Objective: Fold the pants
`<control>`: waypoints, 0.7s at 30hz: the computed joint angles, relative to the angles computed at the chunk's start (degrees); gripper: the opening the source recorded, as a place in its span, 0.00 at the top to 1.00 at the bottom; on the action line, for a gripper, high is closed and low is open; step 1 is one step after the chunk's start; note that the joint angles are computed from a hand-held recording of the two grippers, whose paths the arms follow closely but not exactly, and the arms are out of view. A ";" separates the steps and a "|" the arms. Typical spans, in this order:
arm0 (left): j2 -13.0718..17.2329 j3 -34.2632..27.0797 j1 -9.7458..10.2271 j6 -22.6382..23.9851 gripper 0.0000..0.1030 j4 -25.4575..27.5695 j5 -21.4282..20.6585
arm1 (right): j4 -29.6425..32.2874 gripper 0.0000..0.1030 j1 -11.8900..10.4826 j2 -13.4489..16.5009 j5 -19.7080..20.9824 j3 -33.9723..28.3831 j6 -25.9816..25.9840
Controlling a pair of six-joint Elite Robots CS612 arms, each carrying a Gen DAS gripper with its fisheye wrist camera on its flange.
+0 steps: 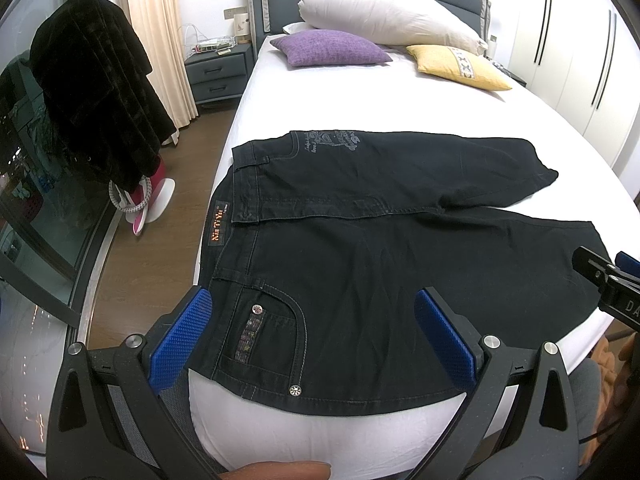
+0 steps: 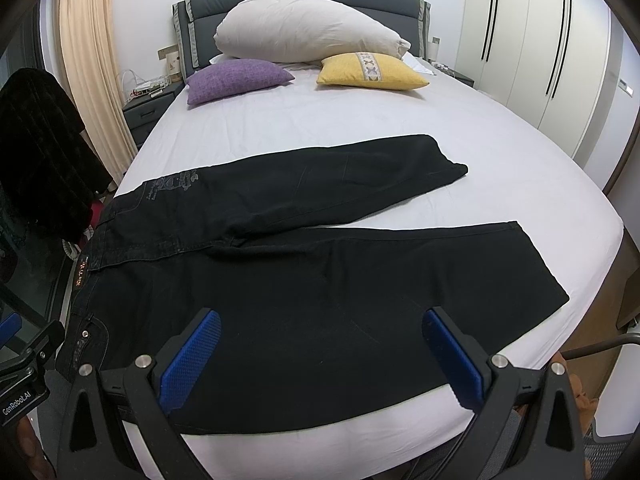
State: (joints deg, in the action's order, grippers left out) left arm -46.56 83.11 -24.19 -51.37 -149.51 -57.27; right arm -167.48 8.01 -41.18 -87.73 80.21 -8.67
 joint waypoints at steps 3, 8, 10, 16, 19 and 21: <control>0.00 -0.02 0.01 0.01 0.00 0.03 -0.05 | 0.12 0.00 -0.03 0.03 0.02 -0.10 0.00; 0.00 -0.02 0.00 0.01 0.00 0.05 0.00 | 0.15 0.00 -0.06 0.05 0.06 -0.14 -0.05; 0.01 -0.04 -0.01 -0.01 0.00 0.08 0.02 | 0.11 0.00 0.00 -0.01 0.01 -0.02 -0.06; -0.06 0.16 -0.03 -0.05 0.00 -0.07 -0.03 | 0.26 0.00 0.06 -0.08 -0.05 0.07 -0.03; -0.05 0.13 -0.02 -0.06 0.00 0.02 -0.01 | 0.17 0.00 0.11 -0.14 -0.06 0.25 -0.02; 0.01 0.18 0.00 -0.10 0.00 -0.08 -0.11 | 0.09 0.00 0.15 -0.20 0.00 0.41 0.00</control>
State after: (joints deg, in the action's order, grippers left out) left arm -46.55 83.28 -24.20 -51.47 -149.59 -57.38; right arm -167.39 8.16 -41.39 -87.73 80.62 -8.67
